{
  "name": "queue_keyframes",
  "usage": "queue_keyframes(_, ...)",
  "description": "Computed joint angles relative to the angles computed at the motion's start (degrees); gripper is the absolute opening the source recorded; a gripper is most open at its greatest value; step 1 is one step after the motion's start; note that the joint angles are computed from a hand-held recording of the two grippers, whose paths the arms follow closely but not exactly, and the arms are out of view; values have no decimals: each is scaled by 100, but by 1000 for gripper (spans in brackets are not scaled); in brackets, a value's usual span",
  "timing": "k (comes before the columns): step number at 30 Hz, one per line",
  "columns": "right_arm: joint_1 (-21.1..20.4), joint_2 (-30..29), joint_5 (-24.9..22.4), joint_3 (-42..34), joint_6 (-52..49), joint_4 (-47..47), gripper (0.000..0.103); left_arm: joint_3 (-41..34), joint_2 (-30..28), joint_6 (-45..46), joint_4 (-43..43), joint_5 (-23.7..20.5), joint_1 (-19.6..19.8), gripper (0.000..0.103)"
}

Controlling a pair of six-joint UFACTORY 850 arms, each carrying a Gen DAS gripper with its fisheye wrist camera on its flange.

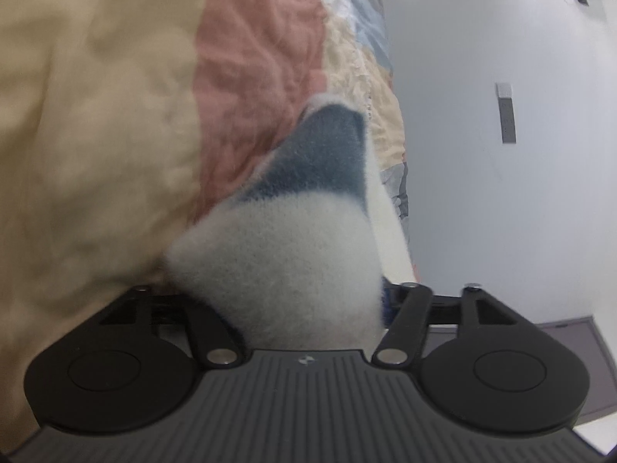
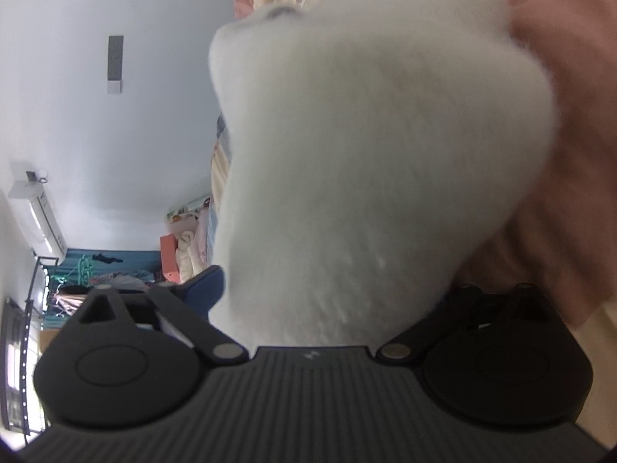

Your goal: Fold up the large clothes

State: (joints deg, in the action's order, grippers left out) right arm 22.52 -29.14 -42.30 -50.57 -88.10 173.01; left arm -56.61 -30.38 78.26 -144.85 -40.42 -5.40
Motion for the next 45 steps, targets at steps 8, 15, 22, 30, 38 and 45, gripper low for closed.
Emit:
queue_keyframes(8,16,92,594,-154,-632,3,63,14,190,538,62,165,-34,52)
queue_keyframes(15,74,470,660,39,-1424,121,49,390,487,1255,-309,-208,-73,51)
queue_keyframes(22,-60,955,597,395,-1177,-489,48,878,996,1646,-447,-466,-148,51)
queue_keyframes(30,-368,1648,60,843,-1117,-1074,48,1047,1609,1991,-789,-595,-463,51)
queue_keyframes(38,-1171,2203,-173,813,-904,-1869,48,-49,1488,2195,-1281,6,-1137,51)
queue_keyframes(45,-2175,2367,-433,527,-286,-3023,48,-1741,570,2150,-1173,418,-1635,51)
